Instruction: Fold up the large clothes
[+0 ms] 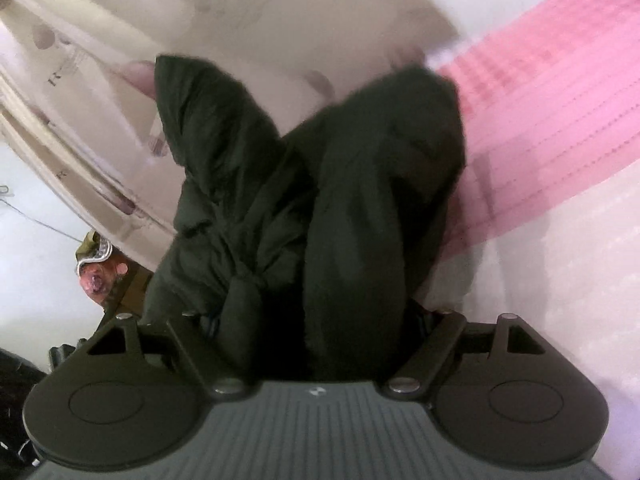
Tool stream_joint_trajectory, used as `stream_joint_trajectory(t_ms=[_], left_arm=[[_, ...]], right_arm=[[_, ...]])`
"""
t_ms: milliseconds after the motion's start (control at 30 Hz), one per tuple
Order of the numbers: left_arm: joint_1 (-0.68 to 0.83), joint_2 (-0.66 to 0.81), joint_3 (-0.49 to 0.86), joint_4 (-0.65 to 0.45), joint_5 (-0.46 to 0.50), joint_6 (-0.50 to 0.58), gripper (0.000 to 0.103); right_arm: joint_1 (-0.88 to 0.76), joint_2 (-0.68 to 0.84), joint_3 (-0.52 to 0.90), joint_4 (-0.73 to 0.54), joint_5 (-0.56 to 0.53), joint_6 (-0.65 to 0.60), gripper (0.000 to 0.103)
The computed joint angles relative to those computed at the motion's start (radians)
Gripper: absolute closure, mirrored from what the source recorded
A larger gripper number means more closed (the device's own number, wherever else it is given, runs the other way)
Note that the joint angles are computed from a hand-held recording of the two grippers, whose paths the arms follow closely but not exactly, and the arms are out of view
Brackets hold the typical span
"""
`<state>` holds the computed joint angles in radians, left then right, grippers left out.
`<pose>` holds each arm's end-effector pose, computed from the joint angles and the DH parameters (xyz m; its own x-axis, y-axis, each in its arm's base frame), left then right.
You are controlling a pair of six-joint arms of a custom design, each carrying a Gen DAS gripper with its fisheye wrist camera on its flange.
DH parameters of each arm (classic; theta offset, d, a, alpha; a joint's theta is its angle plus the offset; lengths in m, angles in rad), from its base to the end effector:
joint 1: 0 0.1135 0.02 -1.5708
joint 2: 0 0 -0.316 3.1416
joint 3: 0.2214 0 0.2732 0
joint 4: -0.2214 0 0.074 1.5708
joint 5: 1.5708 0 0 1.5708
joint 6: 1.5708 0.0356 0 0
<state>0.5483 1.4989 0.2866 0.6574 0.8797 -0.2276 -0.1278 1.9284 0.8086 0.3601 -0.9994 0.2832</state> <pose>0.2099 0.0960 0.1492 -0.4892 -0.4673 -0.7364 0.1194 0.8005 -0.5873 0.3692 -0.0173 0.1316 -0.8056 0.2559 -0.5343 -0.3237 0.5651 0.7588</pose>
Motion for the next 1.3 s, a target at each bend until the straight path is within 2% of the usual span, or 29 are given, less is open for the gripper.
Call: stream_joint_trajectory(t_ms=[100,133,200,267,333,367,433,500,533,567,600,700,767,833,933,1033,1067,1100,1133,1167,1233,1300], left_arm=[[0.021,-0.138,-0.055,0.088,0.014,-0.02,0.01],[0.009,-0.174,-0.057,0.093,0.021,-0.025,0.006],[-0.044,-0.205,-0.04,0.066,0.031,-0.041,0.006],[-0.131,-0.176,-0.031,0.101,0.022,-0.08,0.006],[-0.229,-0.132,-0.025,0.116,-0.025,-0.082,0.006],[-0.271,-0.108,-0.034,0.156,-0.057,-0.092,0.006],[-0.339,-0.034,-0.069,0.311,-0.105,-0.107,0.001],[-0.381,-0.028,-0.079,0.323,-0.167,-0.082,0.001],[-0.394,-0.027,-0.084,0.329,-0.191,-0.072,0.0],[-0.394,-0.016,-0.082,0.34,-0.193,-0.068,0.0],[-0.391,0.001,-0.085,0.363,-0.185,-0.072,0.0],[-0.373,0.086,-0.091,0.464,-0.134,-0.078,0.0],[-0.361,0.096,-0.096,0.47,-0.11,-0.055,0.0],[-0.387,0.085,-0.099,0.464,-0.13,-0.041,0.0],[-0.417,0.046,-0.097,0.441,-0.175,-0.081,0.0],[-0.415,0.066,-0.086,0.503,-0.147,-0.181,0.0],[-0.425,0.08,-0.078,0.522,-0.152,-0.182,0.0],[-0.448,0.082,-0.056,0.478,-0.187,-0.141,0.0],[-0.47,0.077,-0.023,0.381,-0.222,-0.079,0.002],[-0.489,0.086,-0.01,0.346,-0.255,-0.048,0.002],[-0.485,0.146,-0.04,0.457,-0.263,-0.042,0.001],[-0.47,0.172,-0.055,0.499,-0.243,-0.022,0.001]], right_arm=[[-0.022,-0.097,-0.002,-0.066,0.073,-0.08,0.015],[-0.038,-0.128,0.012,-0.104,0.088,-0.118,0.011],[-0.055,-0.167,0.05,-0.159,0.13,-0.164,0.01],[-0.054,-0.199,0.095,-0.181,0.163,-0.175,0.01],[-0.019,-0.223,0.136,-0.184,0.146,-0.166,0.01],[0.013,-0.224,0.173,-0.201,0.156,-0.175,0.01],[0.091,-0.195,0.265,-0.272,0.218,-0.231,0.01],[0.176,-0.144,0.359,-0.347,0.304,-0.297,0.012],[0.207,-0.108,0.417,-0.407,0.328,-0.334,0.032],[0.235,-0.082,0.467,-0.467,0.373,-0.373,0.08],[0.256,-0.077,0.485,-0.485,0.436,-0.406,0.082],[0.22,-0.149,0.365,-0.352,0.423,-0.41,0.087],[0.174,-0.139,0.318,-0.292,0.421,-0.378,0.087],[0.145,-0.1,0.28,-0.242,0.415,-0.336,0.087],[0.106,-0.032,0.244,-0.145,0.363,-0.229,0.087],[0.06,0.027,0.238,-0.063,0.264,-0.08,0.087],[0.058,0.05,0.243,-0.04,0.239,-0.024,0.087],[0.054,0.084,0.251,-0.011,0.197,0.031,0.086],[0.041,0.115,0.236,0.069,0.152,0.108,0.084],[0.039,0.128,0.229,0.128,0.136,0.173,0.078],[0.003,0.123,0.186,0.252,0.085,0.298,0.072],[-0.048,0.081,0.132,0.339,0.095,0.372,0.053]])
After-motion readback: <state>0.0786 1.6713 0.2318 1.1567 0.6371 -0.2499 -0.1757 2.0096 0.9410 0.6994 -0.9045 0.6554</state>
